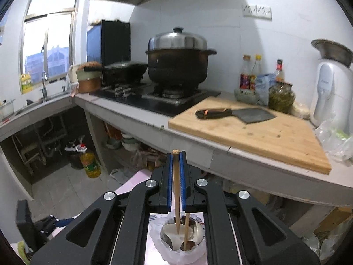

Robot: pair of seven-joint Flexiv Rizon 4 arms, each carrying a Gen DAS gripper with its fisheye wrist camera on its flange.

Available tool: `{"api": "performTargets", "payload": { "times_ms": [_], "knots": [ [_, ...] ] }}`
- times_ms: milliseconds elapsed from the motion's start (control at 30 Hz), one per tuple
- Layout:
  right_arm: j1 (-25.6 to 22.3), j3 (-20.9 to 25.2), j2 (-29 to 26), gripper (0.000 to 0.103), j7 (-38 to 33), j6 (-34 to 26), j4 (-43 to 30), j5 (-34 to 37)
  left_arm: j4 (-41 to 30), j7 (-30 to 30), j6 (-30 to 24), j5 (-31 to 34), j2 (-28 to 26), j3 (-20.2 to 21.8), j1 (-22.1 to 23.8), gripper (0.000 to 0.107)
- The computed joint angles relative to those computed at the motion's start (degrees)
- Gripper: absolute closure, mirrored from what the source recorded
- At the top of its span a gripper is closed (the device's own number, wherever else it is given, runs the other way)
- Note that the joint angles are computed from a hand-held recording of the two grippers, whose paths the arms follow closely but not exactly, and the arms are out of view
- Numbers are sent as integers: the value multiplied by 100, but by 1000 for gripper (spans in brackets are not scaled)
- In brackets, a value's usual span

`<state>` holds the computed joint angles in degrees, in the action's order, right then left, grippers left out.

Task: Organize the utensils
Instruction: 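Lower the right tool's chopstick into the holder and open the right tool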

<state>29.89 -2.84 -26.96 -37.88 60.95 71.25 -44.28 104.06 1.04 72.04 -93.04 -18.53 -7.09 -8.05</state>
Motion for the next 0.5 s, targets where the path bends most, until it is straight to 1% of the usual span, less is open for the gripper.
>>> {"api": "performTargets", "payload": {
  "times_ms": [233,500],
  "knots": [
    [16,10,-199,97,-104,-122,30,78,-29,50,3,-37,-33,19,32,35],
    [-16,148,-322,97,-316,-193,243,475,-6,-65,-40,134,-85,-13,73,34]
  ]
}}
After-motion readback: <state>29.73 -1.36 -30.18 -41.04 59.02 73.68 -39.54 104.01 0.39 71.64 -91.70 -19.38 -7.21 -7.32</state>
